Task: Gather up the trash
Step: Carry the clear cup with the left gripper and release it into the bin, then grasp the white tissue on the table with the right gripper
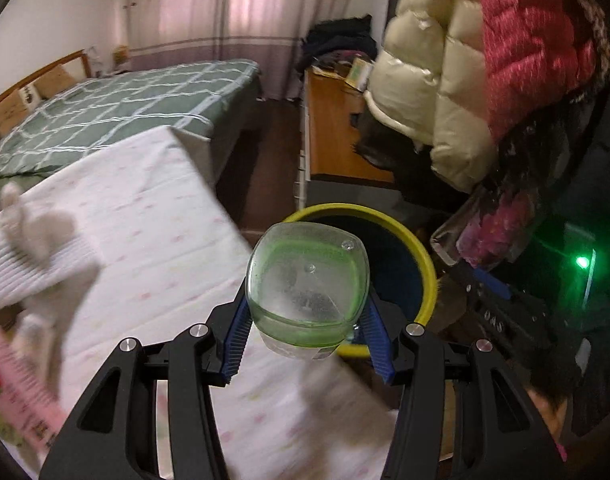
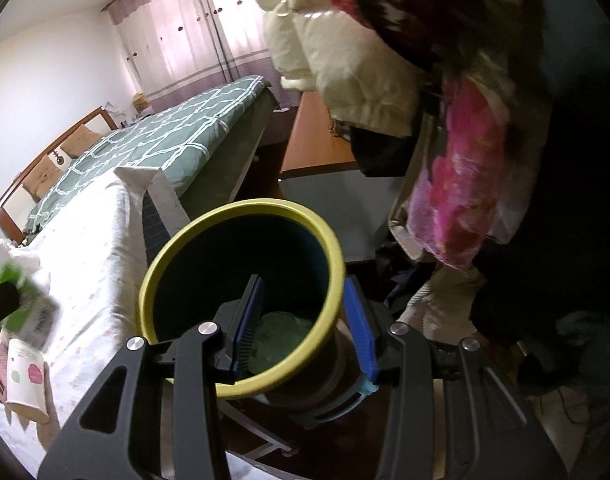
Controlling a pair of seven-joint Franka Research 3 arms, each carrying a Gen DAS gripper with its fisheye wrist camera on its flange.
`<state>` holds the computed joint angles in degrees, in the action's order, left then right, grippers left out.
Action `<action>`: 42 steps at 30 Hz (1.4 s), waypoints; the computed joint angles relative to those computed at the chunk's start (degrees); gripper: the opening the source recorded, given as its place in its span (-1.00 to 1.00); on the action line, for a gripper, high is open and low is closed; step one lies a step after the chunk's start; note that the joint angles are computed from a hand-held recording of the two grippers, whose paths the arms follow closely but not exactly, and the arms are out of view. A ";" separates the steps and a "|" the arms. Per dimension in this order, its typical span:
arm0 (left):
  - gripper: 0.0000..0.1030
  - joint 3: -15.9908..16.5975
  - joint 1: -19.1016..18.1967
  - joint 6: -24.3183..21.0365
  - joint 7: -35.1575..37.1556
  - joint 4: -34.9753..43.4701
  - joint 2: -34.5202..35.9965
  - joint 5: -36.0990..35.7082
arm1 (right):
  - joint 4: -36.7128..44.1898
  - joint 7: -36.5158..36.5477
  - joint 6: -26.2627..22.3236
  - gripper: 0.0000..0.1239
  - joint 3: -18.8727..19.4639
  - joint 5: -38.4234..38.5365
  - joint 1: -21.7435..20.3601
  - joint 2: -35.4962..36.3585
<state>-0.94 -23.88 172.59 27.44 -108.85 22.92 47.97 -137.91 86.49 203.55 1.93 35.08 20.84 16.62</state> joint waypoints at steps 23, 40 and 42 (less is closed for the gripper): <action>0.40 2.48 -5.44 -8.99 10.63 19.64 14.69 -11.49 | 3.18 8.70 -5.42 -0.27 2.85 -14.36 -9.47 2.50; 0.56 15.24 -11.26 -26.35 -37.48 -14.48 -19.86 25.91 | 22.18 0.87 -16.00 -0.27 27.18 -28.29 -23.03 12.64; 0.57 14.28 -9.66 -29.56 -39.12 -18.97 -24.17 27.01 | 23.96 -1.24 -16.81 -0.27 29.51 -27.93 -22.78 13.28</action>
<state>13.34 -33.54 143.02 -11.68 -127.82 -1.25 74.98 -113.95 85.24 186.74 31.43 7.15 -1.94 29.89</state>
